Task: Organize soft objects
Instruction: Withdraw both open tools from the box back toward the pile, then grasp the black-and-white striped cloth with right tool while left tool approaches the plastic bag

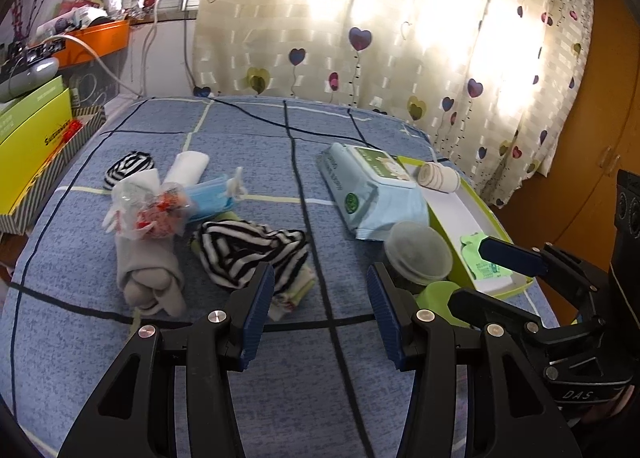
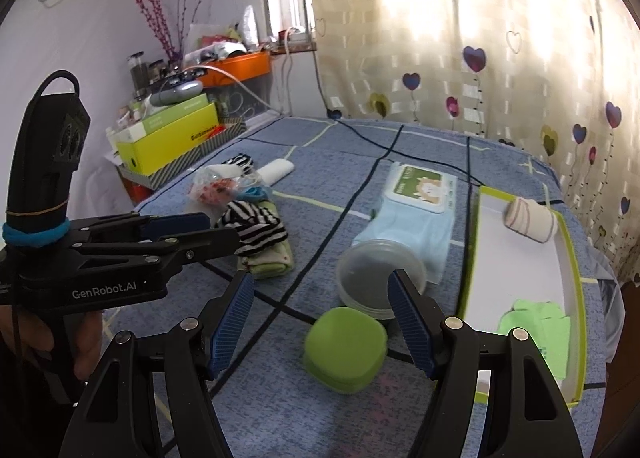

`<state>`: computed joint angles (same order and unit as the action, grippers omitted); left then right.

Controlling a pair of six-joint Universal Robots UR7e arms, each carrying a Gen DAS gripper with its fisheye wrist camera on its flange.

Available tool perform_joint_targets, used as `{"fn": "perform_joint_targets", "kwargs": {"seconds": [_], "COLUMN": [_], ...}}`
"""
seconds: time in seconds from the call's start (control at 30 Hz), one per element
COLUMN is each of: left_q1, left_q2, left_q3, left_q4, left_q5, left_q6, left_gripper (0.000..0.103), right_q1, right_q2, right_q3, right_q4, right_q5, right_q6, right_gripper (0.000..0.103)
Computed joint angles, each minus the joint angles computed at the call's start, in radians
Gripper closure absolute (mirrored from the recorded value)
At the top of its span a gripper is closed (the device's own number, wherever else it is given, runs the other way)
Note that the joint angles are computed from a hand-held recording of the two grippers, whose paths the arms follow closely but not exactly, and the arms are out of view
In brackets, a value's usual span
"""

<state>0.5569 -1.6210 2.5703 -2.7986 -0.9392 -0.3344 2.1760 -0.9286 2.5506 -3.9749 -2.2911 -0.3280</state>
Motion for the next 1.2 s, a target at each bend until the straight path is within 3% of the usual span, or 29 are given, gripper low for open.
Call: {"fn": "perform_joint_targets", "kwargs": {"seconds": [0.7, 1.2], "left_q1": [0.166, 0.282], "left_q2": [-0.111, -0.066], "left_q3": [-0.009, -0.059], "left_q4": [0.024, -0.057], "left_q5": [0.075, 0.053], "left_q6": [0.024, 0.109], "left_gripper": [0.053, 0.053], "right_q1": [-0.013, -0.052], "right_q2": [0.094, 0.172], "right_q3": [-0.153, -0.297], "right_q4": [0.163, 0.286], "right_q5": [0.069, 0.084], "right_q6": [-0.014, -0.02], "right_gripper": [0.033, 0.033]}}
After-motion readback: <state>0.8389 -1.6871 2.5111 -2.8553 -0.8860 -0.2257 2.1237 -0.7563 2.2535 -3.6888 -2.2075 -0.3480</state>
